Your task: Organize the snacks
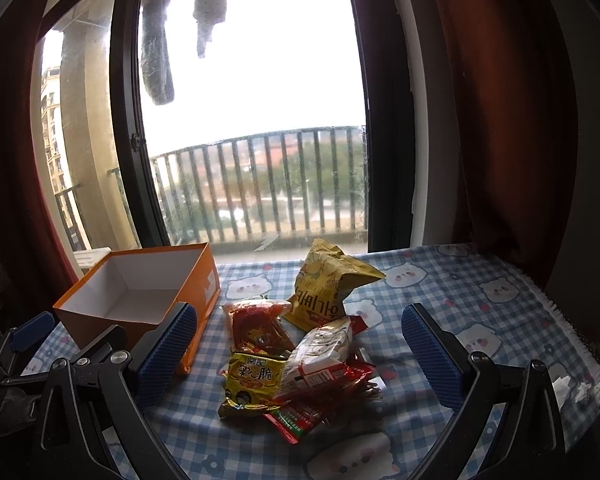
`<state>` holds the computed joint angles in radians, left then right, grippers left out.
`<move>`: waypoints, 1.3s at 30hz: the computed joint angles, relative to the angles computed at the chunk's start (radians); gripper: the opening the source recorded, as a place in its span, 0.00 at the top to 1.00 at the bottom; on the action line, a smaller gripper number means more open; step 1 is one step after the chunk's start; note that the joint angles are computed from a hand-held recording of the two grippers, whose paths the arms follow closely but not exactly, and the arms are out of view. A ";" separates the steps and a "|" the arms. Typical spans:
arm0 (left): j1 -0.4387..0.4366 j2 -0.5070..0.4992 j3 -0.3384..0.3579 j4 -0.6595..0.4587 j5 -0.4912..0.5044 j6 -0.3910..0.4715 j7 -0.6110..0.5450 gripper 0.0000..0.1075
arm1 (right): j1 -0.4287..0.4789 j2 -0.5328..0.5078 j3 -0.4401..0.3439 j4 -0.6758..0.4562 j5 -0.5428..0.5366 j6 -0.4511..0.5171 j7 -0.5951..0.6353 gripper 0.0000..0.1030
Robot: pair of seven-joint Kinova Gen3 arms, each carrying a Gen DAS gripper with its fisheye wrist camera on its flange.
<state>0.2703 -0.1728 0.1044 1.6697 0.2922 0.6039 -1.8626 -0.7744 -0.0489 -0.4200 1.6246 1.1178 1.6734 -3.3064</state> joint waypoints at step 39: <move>0.013 -0.007 -0.007 0.016 0.035 -0.005 -0.020 0.05 | -0.026 0.009 -0.003 -0.001 0.013 0.043 -0.019 0.00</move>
<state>0.2835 -0.1802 0.0977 1.6855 0.3267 0.5990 -1.8824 -0.8002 -0.0396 -0.4229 1.6240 1.1309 1.7163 -3.3250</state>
